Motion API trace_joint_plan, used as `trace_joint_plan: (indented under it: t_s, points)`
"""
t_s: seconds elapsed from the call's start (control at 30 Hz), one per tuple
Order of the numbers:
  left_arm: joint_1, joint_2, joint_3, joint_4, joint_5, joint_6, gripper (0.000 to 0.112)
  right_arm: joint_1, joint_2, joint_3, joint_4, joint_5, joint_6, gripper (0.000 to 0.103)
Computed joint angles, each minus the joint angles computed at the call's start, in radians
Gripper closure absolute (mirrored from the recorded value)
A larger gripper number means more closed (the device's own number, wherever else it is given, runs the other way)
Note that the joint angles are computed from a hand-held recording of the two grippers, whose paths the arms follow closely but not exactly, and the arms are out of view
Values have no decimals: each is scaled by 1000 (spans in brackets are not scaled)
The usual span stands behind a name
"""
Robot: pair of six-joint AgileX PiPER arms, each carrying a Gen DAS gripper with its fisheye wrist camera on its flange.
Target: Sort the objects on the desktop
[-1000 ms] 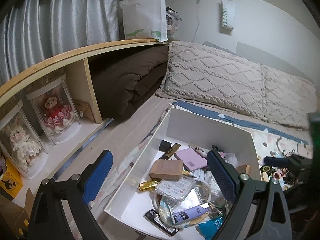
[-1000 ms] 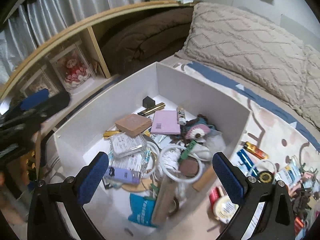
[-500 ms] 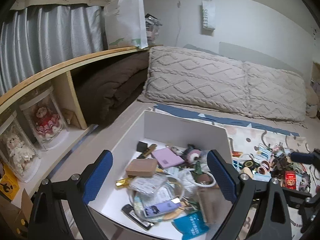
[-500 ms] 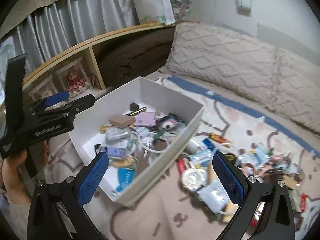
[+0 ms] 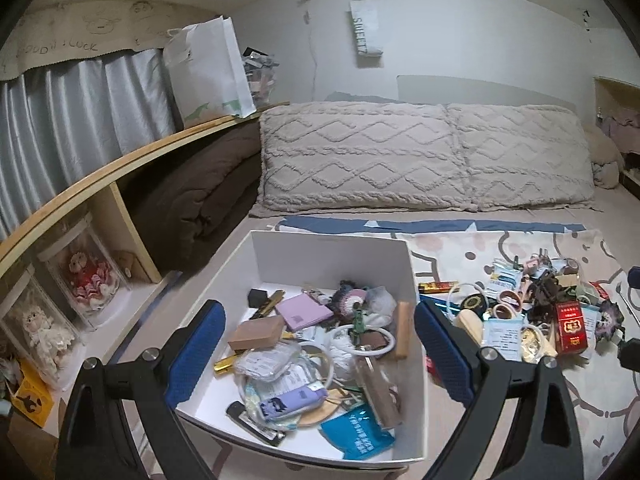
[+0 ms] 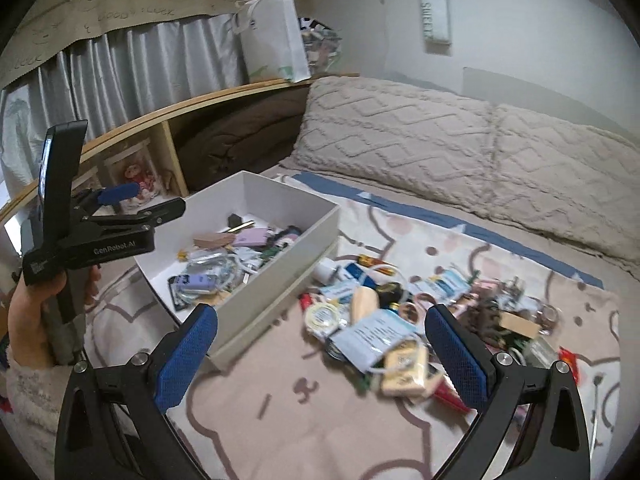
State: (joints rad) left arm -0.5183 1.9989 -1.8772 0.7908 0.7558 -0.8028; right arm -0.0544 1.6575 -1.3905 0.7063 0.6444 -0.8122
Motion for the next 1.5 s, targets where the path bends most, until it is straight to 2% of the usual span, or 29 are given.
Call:
trace_joint_plan:
  t_s: [0.23, 0.33, 0.43, 0.6, 0.83, 1.07, 1.2, 1.4, 1.5]
  points:
    - [-23, -8, 51, -30, -100, -40, 9, -82, -72, 136, 67, -67, -122, 0]
    - [-46, 10, 51, -9, -102, -74, 9, -118, -94, 192, 140, -98, -204, 0]
    - [-63, 34, 36, -20, -97, -69, 9, -159, -99, 219, 201, -92, -269, 0]
    - [-88, 66, -1, -10, -88, -70, 9, -193, -107, 255, 220, -133, -301, 0]
    - [-130, 74, 8, 116, -116, -227, 9, -200, -118, 310, 258, -220, -371, 0]
    - [-162, 116, -35, 111, -144, -219, 9, -210, -101, 330, 317, -278, -432, 0]
    - [-167, 136, -53, 75, -183, -194, 9, -226, -86, 339, 390, -284, -489, 0]
    - [-173, 173, -95, 45, -184, -176, 9, -235, -72, 364, 447, -307, -560, 0]
    - [-178, 173, -69, 109, -221, -250, 9, -250, -66, 373, 494, -303, -605, 0]
